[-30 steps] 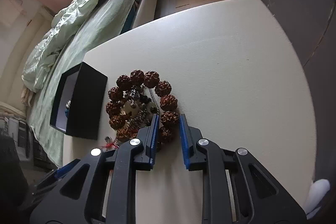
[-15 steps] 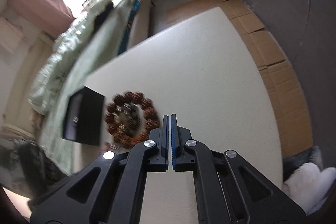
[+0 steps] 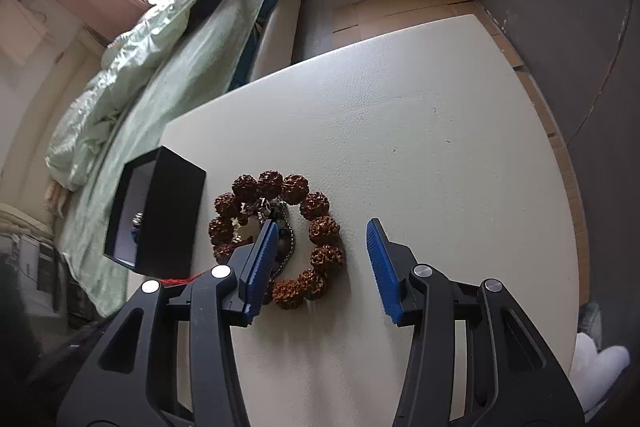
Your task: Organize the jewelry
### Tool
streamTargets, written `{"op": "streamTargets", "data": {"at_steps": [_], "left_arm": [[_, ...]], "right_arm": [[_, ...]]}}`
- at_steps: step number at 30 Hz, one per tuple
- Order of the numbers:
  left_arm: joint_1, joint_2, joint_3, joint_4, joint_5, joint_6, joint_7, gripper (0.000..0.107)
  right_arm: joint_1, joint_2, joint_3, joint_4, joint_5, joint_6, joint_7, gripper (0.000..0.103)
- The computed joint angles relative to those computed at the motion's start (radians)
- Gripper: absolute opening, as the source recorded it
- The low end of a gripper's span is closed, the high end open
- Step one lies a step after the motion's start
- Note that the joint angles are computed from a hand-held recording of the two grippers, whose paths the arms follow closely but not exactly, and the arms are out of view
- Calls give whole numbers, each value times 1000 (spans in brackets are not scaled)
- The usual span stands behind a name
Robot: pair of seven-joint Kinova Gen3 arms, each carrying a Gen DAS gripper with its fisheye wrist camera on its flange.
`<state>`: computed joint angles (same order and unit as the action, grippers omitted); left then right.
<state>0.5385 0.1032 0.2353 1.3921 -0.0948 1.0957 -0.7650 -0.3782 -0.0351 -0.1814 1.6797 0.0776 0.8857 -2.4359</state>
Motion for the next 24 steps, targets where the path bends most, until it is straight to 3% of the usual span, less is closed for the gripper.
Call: {"op": "streamTargets", "data": {"at_steps": [3,5,8,10,17,24], "left_arm": [[1,-8,2,-17,-1,0,11,15],[4,-16,3,-17,-12,-7,18,15],[-2,-25,3,-18,-18,-16,17,15],[-7,-27,3,-17,-13,-25,13,15],[-40,-75,5,-2,25,-63,-34,15],[-62,-98,15,-30,-1,-59,-46,15]], "right_arm": [[-30,37,-23,-43,77,58,-37,46],[-60,72,-30,-79,128,120,-61,33],[-119,106,-34,-115,213,210,-100,28],[-144,103,-26,-111,228,221,-104,20],[-142,15,-35,-34,257,134,-168,19],[-96,-67,-84,19,320,39,-248,19]]}}
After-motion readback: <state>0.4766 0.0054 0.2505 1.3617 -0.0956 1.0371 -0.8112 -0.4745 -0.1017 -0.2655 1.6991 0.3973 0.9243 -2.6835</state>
